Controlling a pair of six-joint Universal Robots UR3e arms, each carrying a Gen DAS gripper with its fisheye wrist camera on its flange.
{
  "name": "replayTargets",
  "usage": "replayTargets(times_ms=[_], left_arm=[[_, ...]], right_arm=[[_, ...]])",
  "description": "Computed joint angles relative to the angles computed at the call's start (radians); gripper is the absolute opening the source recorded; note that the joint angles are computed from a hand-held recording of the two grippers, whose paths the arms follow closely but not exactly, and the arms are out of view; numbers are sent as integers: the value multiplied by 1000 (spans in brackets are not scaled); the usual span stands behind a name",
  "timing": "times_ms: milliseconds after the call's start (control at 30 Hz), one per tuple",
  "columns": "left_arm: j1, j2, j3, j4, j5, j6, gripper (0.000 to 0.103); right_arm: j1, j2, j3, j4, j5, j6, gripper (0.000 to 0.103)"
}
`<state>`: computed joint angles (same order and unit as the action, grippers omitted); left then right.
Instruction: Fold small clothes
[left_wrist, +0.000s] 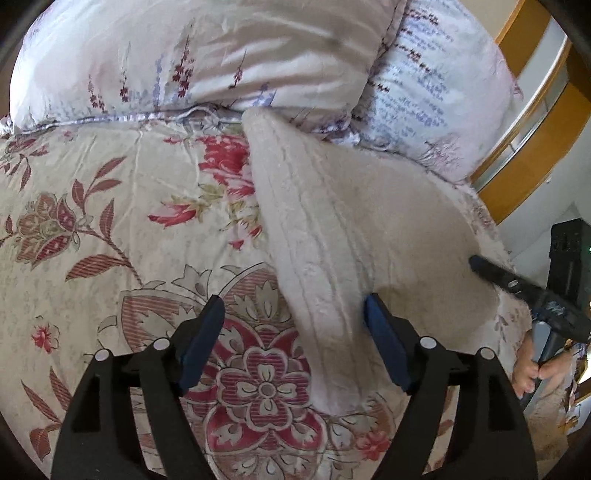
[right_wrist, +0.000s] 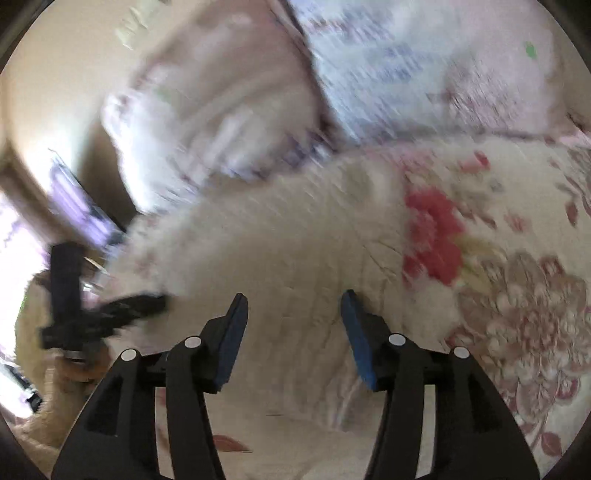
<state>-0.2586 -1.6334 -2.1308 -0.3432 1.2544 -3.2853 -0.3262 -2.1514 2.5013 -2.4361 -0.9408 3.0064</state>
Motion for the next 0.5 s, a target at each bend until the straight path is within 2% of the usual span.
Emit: replayTargets(times_ms=[33,67,167,233,300,333,367,433,500], left_arm=[[-1,-13,1,7,3,-2,80],[-9,-26,-4,44,19,-3,81],[-45,-38,-3,83,81,-15,83],[-50,-5,-42,118,89,-16,83],[-63,44,-101,173,116,-19,84],[-67,58,-119,192,122,-21,85],[-76,86,-153,220,139,-30,92],[-98,115,-191,260,185,-54,99],[-137,138,-229,311,251,-81,101]], right_arm=[[7,15,24,-66,-7,35,55],[-9,-5,39,-64,9,28,55],[58,20,23,-138,-70,99,55],[133,1,26,-208,-174,156,64],[172,-78,57,-250,-255,182,84],[185,-115,69,-259,-290,191,89],[216,-163,87,-282,-357,207,94],[234,-232,108,-282,-418,205,99],[322,-232,124,-343,-555,242,102]])
